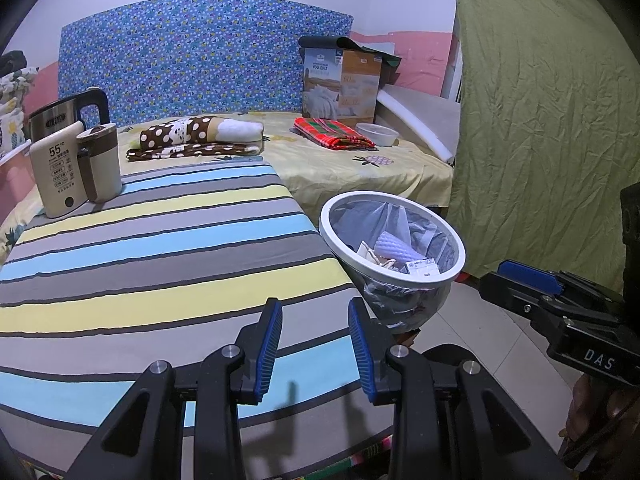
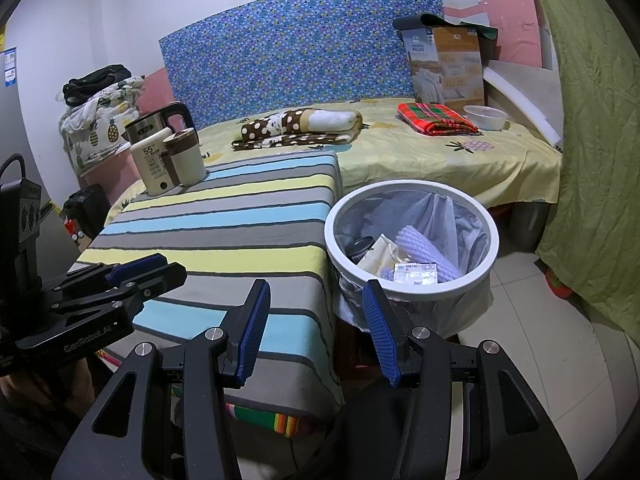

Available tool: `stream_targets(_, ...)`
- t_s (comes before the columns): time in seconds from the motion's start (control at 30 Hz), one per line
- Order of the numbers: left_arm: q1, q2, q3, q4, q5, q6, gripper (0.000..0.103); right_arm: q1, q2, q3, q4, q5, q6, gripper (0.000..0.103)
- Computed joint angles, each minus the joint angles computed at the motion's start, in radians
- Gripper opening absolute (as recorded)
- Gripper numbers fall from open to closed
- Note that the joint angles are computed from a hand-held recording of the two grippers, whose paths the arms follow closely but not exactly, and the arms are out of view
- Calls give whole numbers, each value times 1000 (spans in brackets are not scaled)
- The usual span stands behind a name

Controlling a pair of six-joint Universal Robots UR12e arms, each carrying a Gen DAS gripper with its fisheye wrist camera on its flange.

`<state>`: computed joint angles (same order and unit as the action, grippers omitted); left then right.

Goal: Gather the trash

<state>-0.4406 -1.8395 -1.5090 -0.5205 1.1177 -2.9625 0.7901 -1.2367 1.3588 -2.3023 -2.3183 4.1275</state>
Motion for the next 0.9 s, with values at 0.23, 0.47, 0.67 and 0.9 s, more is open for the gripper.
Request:
stream_targets(0.23,0,0,0,2,1,0,34,0,1,0,0,0,0,50)
stream_targets(0.47,-1,0,-1,4,4,1,34,0,1,-1,2,0,1,50)
stream_targets(0.67,-3,0,0,4,11,2,34,0,1,-1,0,1,0,50)
stream_targets(0.9,-3,1,0,4,14,2,34,0,1,-2,3,2,3,50)
